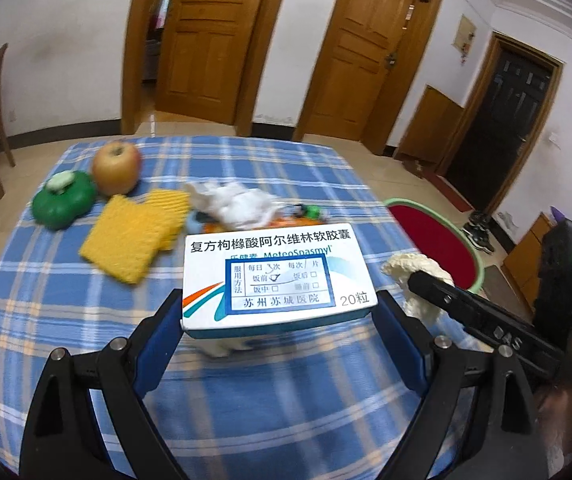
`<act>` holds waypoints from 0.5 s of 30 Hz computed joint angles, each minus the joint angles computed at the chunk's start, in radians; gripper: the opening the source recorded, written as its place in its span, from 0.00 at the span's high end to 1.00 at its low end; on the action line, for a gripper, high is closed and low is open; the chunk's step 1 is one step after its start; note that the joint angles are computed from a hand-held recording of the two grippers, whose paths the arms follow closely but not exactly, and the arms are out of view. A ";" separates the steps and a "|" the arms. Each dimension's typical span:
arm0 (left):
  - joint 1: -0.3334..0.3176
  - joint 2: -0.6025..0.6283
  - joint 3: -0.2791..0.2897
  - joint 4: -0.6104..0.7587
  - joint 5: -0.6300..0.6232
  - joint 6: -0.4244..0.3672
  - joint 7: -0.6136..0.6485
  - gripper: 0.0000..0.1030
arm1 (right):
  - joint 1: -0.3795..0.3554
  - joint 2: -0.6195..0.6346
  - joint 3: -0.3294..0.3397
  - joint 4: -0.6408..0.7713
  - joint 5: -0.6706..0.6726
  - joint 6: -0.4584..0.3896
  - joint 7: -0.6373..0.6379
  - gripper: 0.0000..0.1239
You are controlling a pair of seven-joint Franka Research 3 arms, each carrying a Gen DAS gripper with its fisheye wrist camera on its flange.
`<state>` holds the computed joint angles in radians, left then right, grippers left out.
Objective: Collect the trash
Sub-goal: 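Carry both items over the red basin and open both tools to drop them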
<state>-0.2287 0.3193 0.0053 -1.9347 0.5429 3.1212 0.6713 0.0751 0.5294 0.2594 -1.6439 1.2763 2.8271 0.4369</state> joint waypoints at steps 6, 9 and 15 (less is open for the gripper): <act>-0.001 0.072 -0.060 0.133 -0.036 -0.021 0.063 0.12 | -0.031 0.014 -0.031 0.042 -0.038 0.019 0.065 0.69; 0.011 0.130 -0.112 0.231 -0.081 -0.041 0.130 0.12 | -0.045 0.046 -0.048 0.103 -0.098 0.014 0.125 0.69; -0.058 0.289 -0.111 0.507 -0.101 -0.119 0.221 0.12 | -0.092 0.124 -0.041 0.217 -0.215 0.020 0.233 0.69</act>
<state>-0.2865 0.6083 -0.1055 -1.4278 0.4424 3.0027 0.8922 -0.0173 0.6538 0.2182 -1.4273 1.0611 2.8468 0.6702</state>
